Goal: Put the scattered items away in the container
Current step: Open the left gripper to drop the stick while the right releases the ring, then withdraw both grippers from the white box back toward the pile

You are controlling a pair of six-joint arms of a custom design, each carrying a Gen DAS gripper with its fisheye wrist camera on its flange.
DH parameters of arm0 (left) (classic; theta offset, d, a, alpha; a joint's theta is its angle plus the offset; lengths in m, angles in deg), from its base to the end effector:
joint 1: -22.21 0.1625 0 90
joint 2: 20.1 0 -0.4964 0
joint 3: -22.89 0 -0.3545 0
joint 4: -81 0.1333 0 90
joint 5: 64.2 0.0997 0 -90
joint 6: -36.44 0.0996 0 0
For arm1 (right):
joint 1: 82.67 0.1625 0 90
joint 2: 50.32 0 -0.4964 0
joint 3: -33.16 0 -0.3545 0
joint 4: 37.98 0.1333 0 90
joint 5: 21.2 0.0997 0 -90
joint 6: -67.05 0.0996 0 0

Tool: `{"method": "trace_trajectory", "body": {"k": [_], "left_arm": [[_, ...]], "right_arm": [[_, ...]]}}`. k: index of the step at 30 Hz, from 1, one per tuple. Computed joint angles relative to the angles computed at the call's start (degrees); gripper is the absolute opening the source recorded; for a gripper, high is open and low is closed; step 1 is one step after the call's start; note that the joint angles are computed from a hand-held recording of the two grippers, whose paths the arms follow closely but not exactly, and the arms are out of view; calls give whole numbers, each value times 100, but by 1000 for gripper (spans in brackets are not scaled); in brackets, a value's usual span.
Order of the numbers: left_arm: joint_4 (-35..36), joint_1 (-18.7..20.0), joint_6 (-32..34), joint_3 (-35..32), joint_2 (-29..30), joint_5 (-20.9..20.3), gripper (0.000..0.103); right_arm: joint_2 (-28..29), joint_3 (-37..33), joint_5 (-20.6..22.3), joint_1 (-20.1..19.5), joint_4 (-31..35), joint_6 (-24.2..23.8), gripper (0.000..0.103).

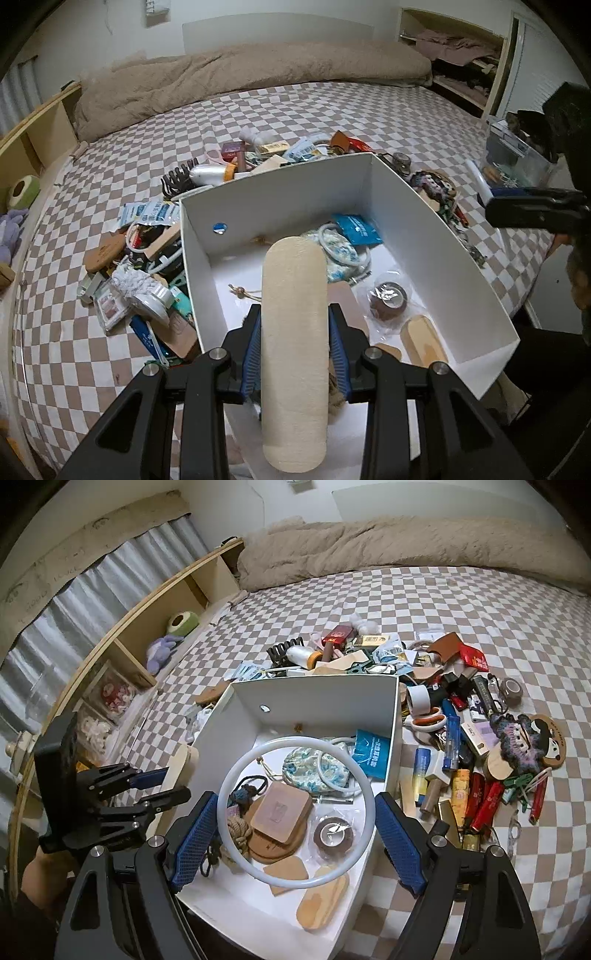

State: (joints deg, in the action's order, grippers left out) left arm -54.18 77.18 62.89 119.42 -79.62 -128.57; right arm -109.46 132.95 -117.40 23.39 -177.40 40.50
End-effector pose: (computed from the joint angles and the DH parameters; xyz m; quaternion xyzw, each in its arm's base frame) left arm -0.2266 -0.6305 0.3022 0.4836 0.8440 -0.0858 0.2154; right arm 0.2940 -0.5784 0.2750 0.3579 -0.9291 0.0711 0.0607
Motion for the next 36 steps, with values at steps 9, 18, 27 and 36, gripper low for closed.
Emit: {"method": "trace_trajectory", "body": {"k": [9,18,27,36], "left_arm": [[-402,-13,-232,-241,390,293,34],[-755,-47,-390,-489,904,740,34],[-379,21,-1026,-877,1238,1007,34],[-328,3,-1152,-927,1349,1297,34]], "right_arm": [[148,-83,40,70,89,75,85],[250,-88,74,134,306,31,85],[302,-42,-101,171,381,-66,85],[355,-64,-113,203,406,-62,85]]}}
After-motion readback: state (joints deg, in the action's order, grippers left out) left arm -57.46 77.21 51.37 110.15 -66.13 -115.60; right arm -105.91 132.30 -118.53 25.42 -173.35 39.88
